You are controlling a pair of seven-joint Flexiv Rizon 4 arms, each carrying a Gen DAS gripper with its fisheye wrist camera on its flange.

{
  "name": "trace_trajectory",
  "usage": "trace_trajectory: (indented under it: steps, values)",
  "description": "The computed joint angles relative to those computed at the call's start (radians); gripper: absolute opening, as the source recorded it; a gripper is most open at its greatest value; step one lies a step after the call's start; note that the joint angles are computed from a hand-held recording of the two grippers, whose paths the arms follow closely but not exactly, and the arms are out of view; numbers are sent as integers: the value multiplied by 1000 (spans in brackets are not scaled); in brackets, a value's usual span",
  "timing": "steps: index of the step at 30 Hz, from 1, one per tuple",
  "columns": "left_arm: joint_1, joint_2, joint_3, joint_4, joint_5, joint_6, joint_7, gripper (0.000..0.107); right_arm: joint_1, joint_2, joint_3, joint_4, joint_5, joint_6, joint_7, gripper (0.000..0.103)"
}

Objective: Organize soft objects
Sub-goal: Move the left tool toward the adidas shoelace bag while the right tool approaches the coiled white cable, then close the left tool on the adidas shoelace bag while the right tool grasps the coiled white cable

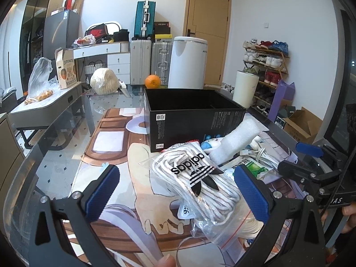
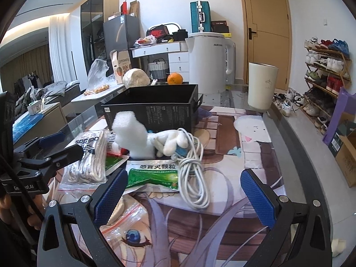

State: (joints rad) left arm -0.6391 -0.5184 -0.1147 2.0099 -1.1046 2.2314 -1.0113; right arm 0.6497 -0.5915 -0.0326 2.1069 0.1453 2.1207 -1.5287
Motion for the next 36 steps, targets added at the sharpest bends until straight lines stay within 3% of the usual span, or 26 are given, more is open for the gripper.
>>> trace_trajectory:
  steps: [4,13,16,22,26,28,31,36]
  values:
    - [-25,-11,2,-40,-100,-7,99,103,-12,7,0,-6,-12,-37,12,102]
    - [-7,-18,-60,-98,-205,-17,285,103,-23,13,-22,-32,-63,-130,54,102]
    - [-6,-30,-90,-140,-287,-10,371,103,-27,14,-30,-41,-83,-156,73,102]
    - [24,-33,-142,-172,-337,-16,422,103,5,10,-93,-65,-100,-224,107,103]
    - [44,-49,-185,-215,-404,-7,493,103,-89,-5,-13,-99,-179,-274,150,102]
    - [59,-62,-215,-243,-444,15,540,103,-91,-11,-16,-108,-204,-291,169,102]
    - [84,-78,-260,-277,-483,44,592,103,-118,-18,5,-124,-246,-327,193,96]
    - [111,-96,-308,-309,-514,83,655,103,-222,-43,110,-165,-328,-386,221,73]
